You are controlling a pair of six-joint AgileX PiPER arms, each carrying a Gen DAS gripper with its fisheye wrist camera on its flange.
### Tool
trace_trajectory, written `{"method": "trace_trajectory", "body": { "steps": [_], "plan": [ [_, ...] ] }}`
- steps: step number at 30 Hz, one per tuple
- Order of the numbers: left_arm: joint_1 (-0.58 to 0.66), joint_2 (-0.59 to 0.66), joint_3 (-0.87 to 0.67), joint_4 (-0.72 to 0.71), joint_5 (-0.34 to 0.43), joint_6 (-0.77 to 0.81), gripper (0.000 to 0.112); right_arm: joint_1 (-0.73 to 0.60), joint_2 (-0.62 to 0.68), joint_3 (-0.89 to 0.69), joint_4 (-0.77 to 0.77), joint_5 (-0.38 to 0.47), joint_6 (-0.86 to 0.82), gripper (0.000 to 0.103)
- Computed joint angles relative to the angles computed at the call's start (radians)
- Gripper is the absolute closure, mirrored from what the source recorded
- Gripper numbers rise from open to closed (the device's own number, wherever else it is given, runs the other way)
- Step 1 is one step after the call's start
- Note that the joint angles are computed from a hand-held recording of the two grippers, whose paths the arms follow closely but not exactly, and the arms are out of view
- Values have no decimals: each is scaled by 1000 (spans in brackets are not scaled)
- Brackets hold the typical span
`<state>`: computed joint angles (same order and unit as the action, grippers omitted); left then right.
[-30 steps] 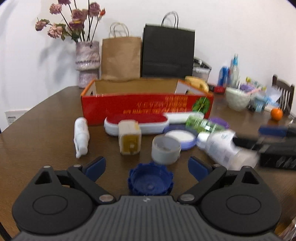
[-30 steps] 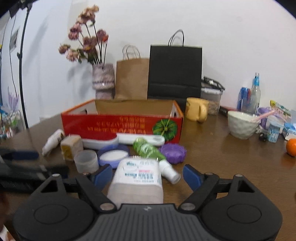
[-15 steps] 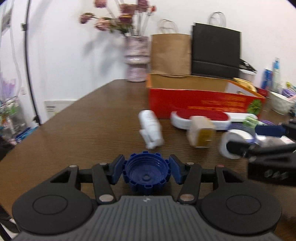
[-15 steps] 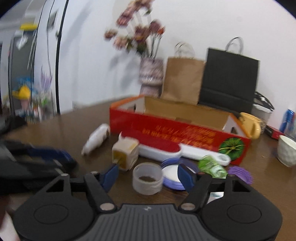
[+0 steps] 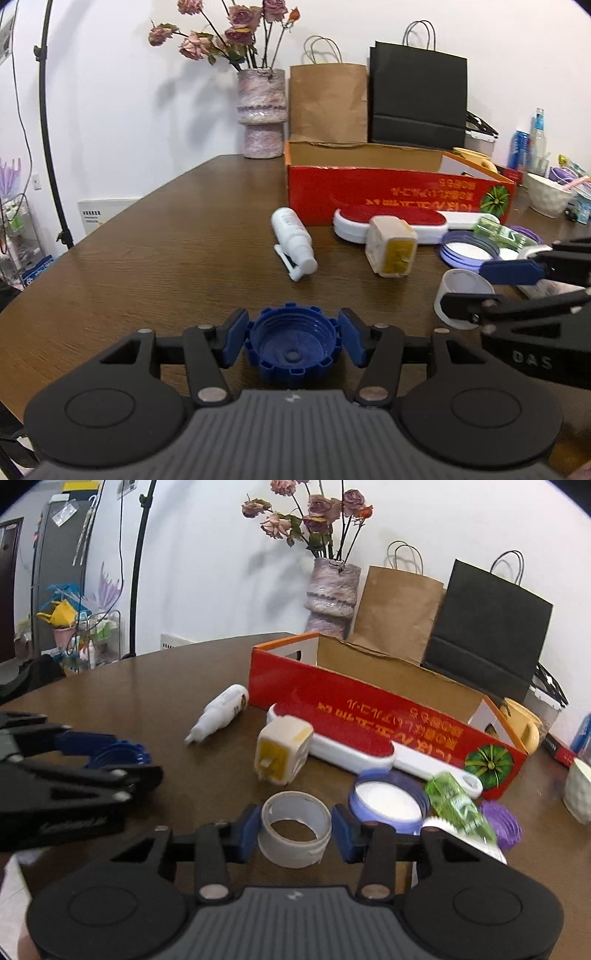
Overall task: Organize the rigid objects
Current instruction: 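Drop the blue cap into the red box with the left tool while the right tool drops the tape roll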
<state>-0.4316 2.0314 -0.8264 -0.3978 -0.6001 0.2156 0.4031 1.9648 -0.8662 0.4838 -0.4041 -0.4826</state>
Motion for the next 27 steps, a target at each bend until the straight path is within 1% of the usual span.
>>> {"method": "trace_trajectory", "body": {
  "steps": [1, 2, 3, 4, 5, 6, 7, 10, 12, 13, 17, 18, 20, 22, 23, 25, 27],
  "plan": [
    [2, 2, -2, 7, 6, -7, 50, -4, 1, 4, -15, 3, 23, 57],
    [2, 6, -4, 9, 11, -9, 50, -8, 6, 0, -3, 10, 15, 51],
    [1, 11, -12, -3, 21, 1, 50, -13, 15, -9, -4, 17, 21, 50],
    [0, 15, -15, -11, 20, 7, 50, -20, 25, -17, -27, 21, 47, 51],
    [1, 17, -17, -8, 15, 7, 58, -33, 32, -21, -88, 21, 113, 52],
    [2, 19, -19, -10, 12, 11, 58, -47, 37, -32, -149, 37, 180, 53],
    [-1, 20, -23, -29, 11, 23, 58, -55, 38, -38, -196, 44, 227, 60],
    [-14, 1, -4, -83, -14, 50, 59, -48, 25, -13, -236, 6, 261, 61],
    [-31, -32, 37, -110, -54, 56, 59, -48, -15, 58, -317, -72, 347, 61],
    [-43, -52, 63, -130, -81, 60, 59, -45, -42, 101, -332, -116, 369, 61],
    [-111, -162, 210, -157, -227, -2, 59, -7, -169, 315, -269, -342, 356, 61],
    [-132, -187, 247, -167, -265, -14, 59, 12, -207, 382, -234, -407, 352, 61],
    [-191, -232, 322, -199, -359, -37, 59, 53, -271, 491, -171, -507, 351, 61],
    [-271, -269, 388, -263, -447, -35, 59, 126, -329, 589, -57, -601, 325, 61],
    [-305, -283, 409, -293, -473, -27, 59, 179, -358, 637, 16, -650, 310, 61],
    [-383, -313, 455, -364, -518, -11, 59, 262, -414, 710, 110, -707, 292, 61],
    [-446, -337, 487, -425, -543, -7, 59, 376, -458, 761, 243, -757, 252, 61]
  ]
}}
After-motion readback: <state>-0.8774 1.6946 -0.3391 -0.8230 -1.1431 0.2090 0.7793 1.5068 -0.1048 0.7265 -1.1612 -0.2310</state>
